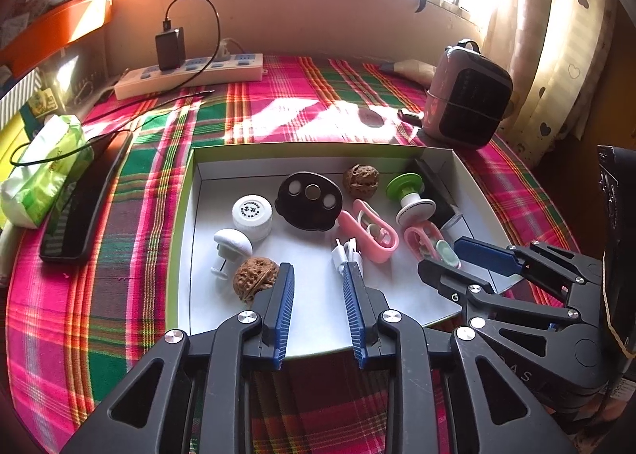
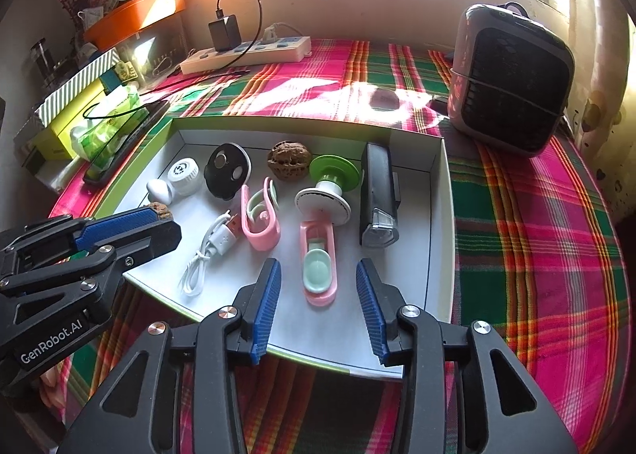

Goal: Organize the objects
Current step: 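Withdraw both open tools away from the box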

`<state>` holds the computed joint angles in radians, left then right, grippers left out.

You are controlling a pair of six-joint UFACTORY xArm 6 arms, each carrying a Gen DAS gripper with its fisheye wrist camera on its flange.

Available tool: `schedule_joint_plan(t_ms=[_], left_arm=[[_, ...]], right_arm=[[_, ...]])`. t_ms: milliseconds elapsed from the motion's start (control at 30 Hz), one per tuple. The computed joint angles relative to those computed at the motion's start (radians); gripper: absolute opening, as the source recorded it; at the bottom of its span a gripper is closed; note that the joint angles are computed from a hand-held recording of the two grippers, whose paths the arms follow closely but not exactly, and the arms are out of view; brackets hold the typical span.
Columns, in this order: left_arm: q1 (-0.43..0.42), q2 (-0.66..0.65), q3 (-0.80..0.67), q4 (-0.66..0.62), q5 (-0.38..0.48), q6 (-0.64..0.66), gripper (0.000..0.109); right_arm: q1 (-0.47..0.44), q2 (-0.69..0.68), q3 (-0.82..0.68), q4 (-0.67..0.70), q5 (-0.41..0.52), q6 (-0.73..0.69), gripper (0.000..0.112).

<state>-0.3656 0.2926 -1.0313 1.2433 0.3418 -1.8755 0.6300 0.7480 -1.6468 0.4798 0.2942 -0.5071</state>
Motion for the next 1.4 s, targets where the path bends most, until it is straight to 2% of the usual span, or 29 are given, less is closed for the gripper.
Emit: schedule_joint_plan(t_ms=[267, 500, 567, 700, 733, 833, 933, 1133, 1300, 1400], left_arm=[[-0.059, -0.054, 0.035, 0.016, 0.1, -0.05, 0.024], [-0.127, -0.088, 0.068, 0.016, 0.191, -0.094, 0.025], [-0.142, -0.095, 0.077, 0.006, 0.21, -0.105, 0.025], [-0.169, -0.099, 0.094, -0.009, 0.239, -0.123, 0.025], [-0.175, -0.096, 0.094, -0.016, 0.244, -0.121, 0.025], [-0.223, -0.078, 0.081, -0.048, 0.338, -0.093, 0.025], [-0.225, -0.072, 0.095, -0.054, 0.297, -0.095, 0.025], [-0.236, -0.062, 0.11, -0.085, 0.276, -0.11, 0.026], [-0.246, -0.057, 0.113, -0.095, 0.285, -0.133, 0.031], [-0.261, -0.046, 0.103, -0.098, 0.315, -0.14, 0.031]], right_arm=[[0.02, -0.09, 0.131, 0.126, -0.095, -0.09, 0.041], [0.054, -0.171, 0.247, 0.359, -0.181, -0.282, 0.041], [0.062, -0.189, 0.281, 0.367, -0.212, -0.287, 0.041], [0.073, -0.217, 0.323, 0.475, -0.22, -0.385, 0.041], [0.075, -0.219, 0.334, 0.463, -0.228, -0.373, 0.041], [0.08, -0.223, 0.362, 0.43, -0.225, -0.358, 0.041], [0.087, -0.226, 0.387, 0.409, -0.235, -0.344, 0.041], [0.091, -0.237, 0.431, 0.361, -0.265, -0.287, 0.041], [0.094, -0.243, 0.463, 0.319, -0.3, -0.244, 0.041], [0.085, -0.252, 0.499, 0.168, -0.331, -0.102, 0.046]])
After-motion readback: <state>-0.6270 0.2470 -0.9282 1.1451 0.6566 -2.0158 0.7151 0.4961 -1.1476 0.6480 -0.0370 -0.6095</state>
